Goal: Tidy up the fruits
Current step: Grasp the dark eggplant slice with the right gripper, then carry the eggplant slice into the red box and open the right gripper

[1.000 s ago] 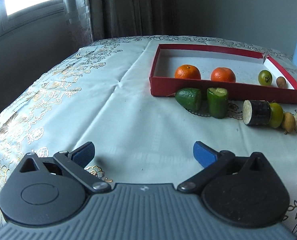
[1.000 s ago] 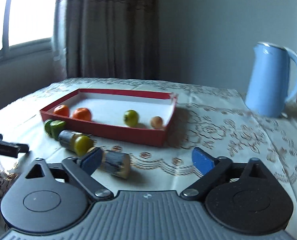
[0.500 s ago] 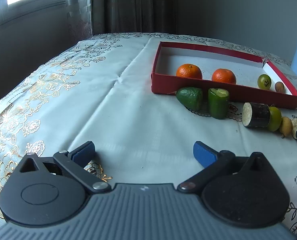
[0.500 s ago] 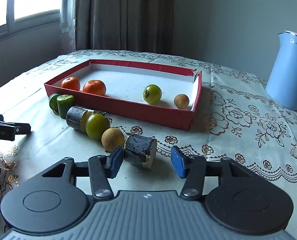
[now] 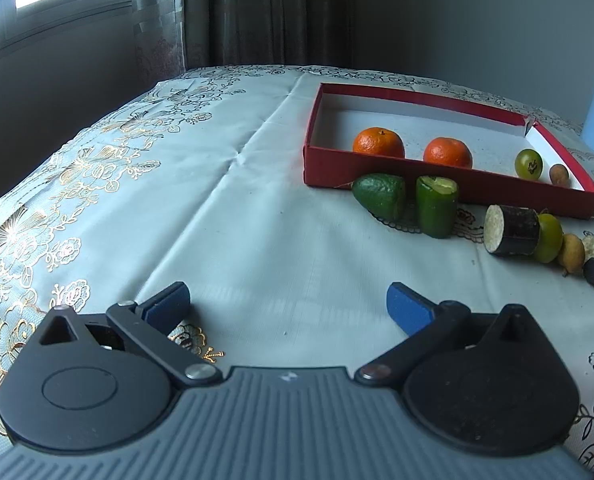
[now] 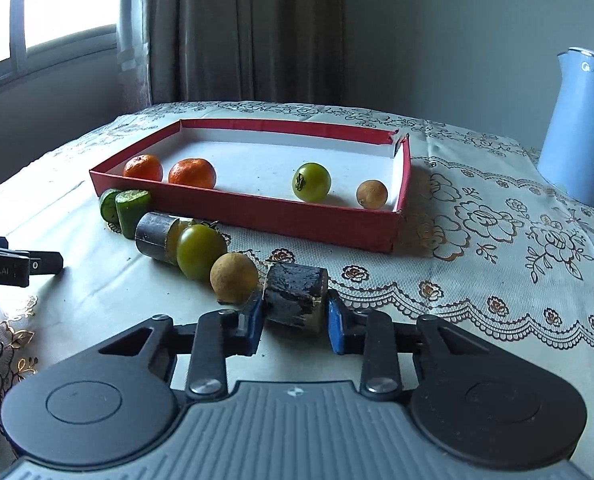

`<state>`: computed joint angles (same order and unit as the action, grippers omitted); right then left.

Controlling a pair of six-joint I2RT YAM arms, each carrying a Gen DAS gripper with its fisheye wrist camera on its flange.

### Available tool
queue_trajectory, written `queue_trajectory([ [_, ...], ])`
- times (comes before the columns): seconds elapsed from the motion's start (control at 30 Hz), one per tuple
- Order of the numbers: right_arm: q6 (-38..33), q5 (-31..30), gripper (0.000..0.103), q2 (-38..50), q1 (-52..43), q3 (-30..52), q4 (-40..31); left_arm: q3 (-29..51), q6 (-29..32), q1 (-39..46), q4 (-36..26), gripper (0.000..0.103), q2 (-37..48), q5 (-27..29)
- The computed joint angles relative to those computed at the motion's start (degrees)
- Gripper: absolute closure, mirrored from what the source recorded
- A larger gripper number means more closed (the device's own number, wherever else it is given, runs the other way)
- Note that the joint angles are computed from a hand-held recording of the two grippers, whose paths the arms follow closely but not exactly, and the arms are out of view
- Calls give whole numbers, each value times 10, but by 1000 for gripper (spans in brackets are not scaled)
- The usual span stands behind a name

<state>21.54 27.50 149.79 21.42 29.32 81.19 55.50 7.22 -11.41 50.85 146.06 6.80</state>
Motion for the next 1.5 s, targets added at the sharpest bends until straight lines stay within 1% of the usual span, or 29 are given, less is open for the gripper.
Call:
queue_trajectory([
  [0.23, 12, 5, 73, -3, -6, -18, 35, -2, 0, 0, 1, 0, -1, 0],
  [0.33, 4, -4, 73, -28, -22, -30, 46, -2, 0, 1, 1, 0, -1, 0],
  [0.4, -6, -10, 73, -53, -32, -32, 39, -2, 1, 1, 1, 0, -1, 1],
  [0.53, -32, -20, 73, -107, -51, -15, -13, -2, 1, 1, 1, 0, -1, 1],
  [0.67, -49, -35, 73, -141, -61, 19, -72, -2, 1, 1, 1, 0, -1, 2],
  [0.8, -52, -70, 73, -160, -75, 75, -149, -2, 1, 1, 1, 0, -1, 1],
  [0.9, -60, -66, 73, -159, -81, 128, -202, -2, 1, 2, 1, 0, 0, 2],
  [1.03, -57, -89, 73, -144, -105, 207, -285, -1, 0, 2, 1, 0, 0, 3],
  [1.17, -59, -91, 73, -104, -117, 296, -375, -1, 0, 4, 0, 0, 1, 5],
  [1.23, -64, -86, 73, -81, -119, 335, -407, -1, 0, 4, 0, 0, 1, 5],
  [1.33, -66, -89, 73, -53, -123, 374, -435, 0, -1, 4, 0, 0, 1, 5],
  [1.5, -70, -83, 73, -26, -124, 411, -461, -1, 0, 4, 1, 0, 1, 5],
])
